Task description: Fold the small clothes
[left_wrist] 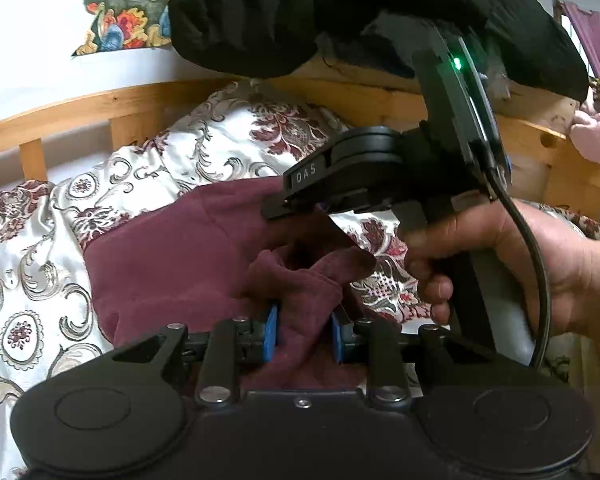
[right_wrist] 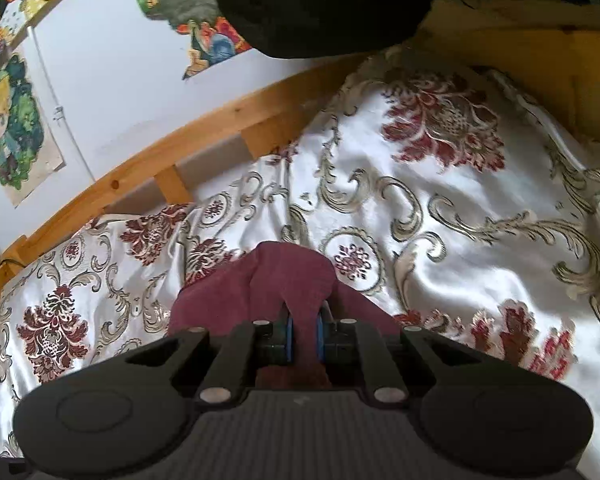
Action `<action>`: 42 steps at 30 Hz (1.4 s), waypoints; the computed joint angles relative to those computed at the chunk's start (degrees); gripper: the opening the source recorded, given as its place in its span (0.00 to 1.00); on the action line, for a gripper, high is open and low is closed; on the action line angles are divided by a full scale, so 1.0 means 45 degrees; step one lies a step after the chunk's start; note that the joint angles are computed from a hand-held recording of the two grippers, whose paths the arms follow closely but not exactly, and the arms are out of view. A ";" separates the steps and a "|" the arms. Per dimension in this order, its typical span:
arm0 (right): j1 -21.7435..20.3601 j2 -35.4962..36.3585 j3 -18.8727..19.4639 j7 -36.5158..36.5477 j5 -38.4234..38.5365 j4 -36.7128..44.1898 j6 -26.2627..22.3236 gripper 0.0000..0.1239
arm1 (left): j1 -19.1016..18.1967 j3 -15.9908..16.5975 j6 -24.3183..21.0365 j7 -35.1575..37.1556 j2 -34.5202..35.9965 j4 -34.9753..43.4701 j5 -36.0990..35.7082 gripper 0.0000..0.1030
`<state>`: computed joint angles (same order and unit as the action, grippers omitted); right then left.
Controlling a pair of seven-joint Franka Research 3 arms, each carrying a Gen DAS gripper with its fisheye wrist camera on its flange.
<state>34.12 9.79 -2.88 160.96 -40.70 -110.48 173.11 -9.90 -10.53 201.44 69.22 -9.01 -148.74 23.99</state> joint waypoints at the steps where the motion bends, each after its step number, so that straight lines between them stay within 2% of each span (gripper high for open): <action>1: -0.0006 -0.0006 0.0017 -0.0039 0.0044 -0.0008 -0.0077 0.10 | -0.0125 0.0188 -0.0038 -0.0217 0.0024 0.0030 0.0291 0.28; 5: -0.0072 -0.0004 0.0128 -0.0176 0.0190 -0.0026 -0.0333 0.10 | -0.0723 0.1310 -0.0147 -0.2005 0.0188 0.0339 0.2349 0.28; 8: -0.0136 0.0009 0.0194 -0.0252 0.0304 -0.0055 -0.0386 0.10 | -0.0919 0.1852 -0.0160 -0.3490 0.0296 0.0603 0.3893 0.32; 11: -0.0234 0.0051 0.0291 -0.0515 0.0666 -0.0080 -0.0385 0.10 | -0.0810 0.1992 -0.0065 -0.4687 0.0394 0.0836 0.5073 0.35; 15: -0.0351 0.0073 0.0424 -0.1208 0.1480 -0.0210 -0.0276 0.10 | -0.0768 0.2483 0.0276 -0.7313 0.0606 0.1409 0.7716 0.51; 19: -0.0269 0.0075 0.0358 -0.1613 0.1902 -0.0267 -0.0276 0.10 | -0.0253 0.2234 0.0740 -0.8483 0.0720 0.1622 0.8736 0.60; 25: -0.0101 0.0133 0.0212 -0.1744 0.2032 -0.0237 -0.0395 0.11 | 0.0632 0.1528 0.1052 -0.9173 0.0607 0.1517 0.8886 0.70; 29: -0.0064 0.0137 0.0164 -0.1678 0.2074 -0.0261 -0.0525 0.13 | 0.0883 0.1303 0.1028 -0.9201 0.0472 0.1399 0.8747 0.76; 32: -0.0043 0.0096 0.0112 -0.1381 0.1932 -0.0290 -0.0719 0.16 | 0.0963 0.1174 0.1003 -0.8776 0.0362 0.1203 0.8093 0.83; 37: -0.0217 0.0029 0.0222 -0.1149 0.1940 -0.0399 -0.0831 0.17 | 0.0997 0.1079 0.1260 -0.7901 0.0218 0.0754 0.6449 0.93; 39: -0.0206 0.0023 0.0216 -0.0972 0.1746 -0.0367 -0.0990 0.20 | 0.0948 0.1231 0.1582 -0.7990 0.0255 0.0707 0.6401 0.99; 42: -0.0311 0.0013 0.0338 -0.0927 0.1740 -0.0366 -0.1106 0.20 | 0.1011 0.1064 0.1729 -0.7379 0.0156 0.0503 0.5669 0.99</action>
